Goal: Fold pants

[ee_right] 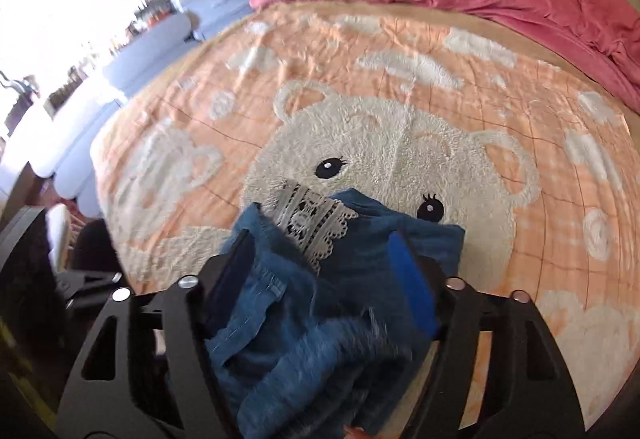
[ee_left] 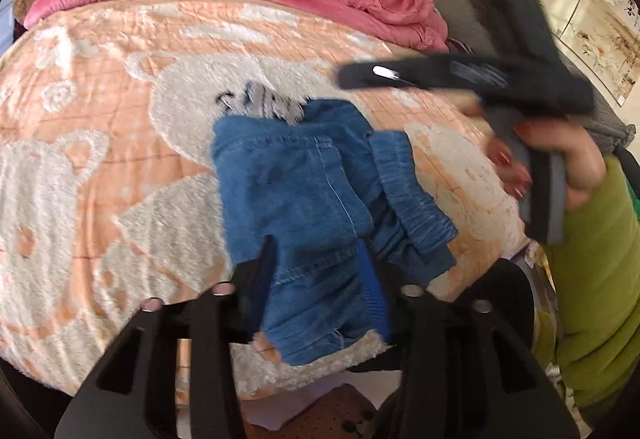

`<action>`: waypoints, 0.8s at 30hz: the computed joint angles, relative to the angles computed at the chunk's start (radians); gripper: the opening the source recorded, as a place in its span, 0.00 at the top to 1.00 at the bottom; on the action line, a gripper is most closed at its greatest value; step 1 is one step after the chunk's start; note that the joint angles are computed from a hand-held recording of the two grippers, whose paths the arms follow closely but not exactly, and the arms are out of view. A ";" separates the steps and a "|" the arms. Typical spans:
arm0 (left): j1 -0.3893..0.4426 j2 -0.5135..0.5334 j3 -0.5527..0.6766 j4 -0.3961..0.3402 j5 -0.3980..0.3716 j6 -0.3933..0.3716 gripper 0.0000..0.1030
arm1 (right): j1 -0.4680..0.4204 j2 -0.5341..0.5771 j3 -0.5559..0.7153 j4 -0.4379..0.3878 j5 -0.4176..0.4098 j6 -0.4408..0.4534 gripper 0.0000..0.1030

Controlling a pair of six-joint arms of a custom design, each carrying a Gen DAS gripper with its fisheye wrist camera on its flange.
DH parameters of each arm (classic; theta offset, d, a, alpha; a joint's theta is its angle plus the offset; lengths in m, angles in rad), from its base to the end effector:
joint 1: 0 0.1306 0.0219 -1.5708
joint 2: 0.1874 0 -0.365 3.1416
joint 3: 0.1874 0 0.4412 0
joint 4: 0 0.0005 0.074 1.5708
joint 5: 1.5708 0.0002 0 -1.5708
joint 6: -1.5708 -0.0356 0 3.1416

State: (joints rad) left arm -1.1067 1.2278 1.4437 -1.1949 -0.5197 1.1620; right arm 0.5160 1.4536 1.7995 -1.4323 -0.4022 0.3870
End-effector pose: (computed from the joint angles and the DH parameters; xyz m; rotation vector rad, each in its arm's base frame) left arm 0.2189 -0.3989 0.4985 -0.2612 2.3977 -0.3940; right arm 0.4388 0.2644 0.5497 -1.2658 2.3070 0.5765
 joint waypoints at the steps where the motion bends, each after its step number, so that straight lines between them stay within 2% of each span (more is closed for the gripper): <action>1: -0.002 0.008 -0.001 0.013 0.014 -0.008 0.73 | 0.028 0.017 0.011 0.007 0.072 0.018 0.48; 2: -0.004 0.012 -0.004 0.017 0.023 -0.010 0.74 | 0.044 0.030 0.019 0.001 0.105 0.035 0.55; 5: -0.012 0.020 -0.012 0.026 0.040 -0.017 0.75 | 0.077 0.056 0.030 -0.042 0.124 0.084 0.62; 8: -0.018 0.016 -0.022 0.034 0.041 -0.018 0.75 | 0.098 0.047 0.001 -0.059 0.154 0.128 0.64; 15: -0.005 0.004 -0.040 0.057 0.063 -0.023 0.75 | 0.087 0.026 -0.007 -0.074 0.101 0.130 0.64; 21: -0.002 0.003 -0.036 0.045 0.063 -0.018 0.74 | 0.111 0.033 -0.018 -0.111 0.152 0.170 0.64; 24: -0.003 0.003 -0.034 0.037 0.065 -0.016 0.74 | 0.120 0.028 -0.038 -0.112 0.158 0.179 0.71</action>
State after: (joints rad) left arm -1.1093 1.2312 1.4098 -1.1575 -0.4551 1.1462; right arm 0.6362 1.4817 1.7620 -1.5443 -0.2441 0.5660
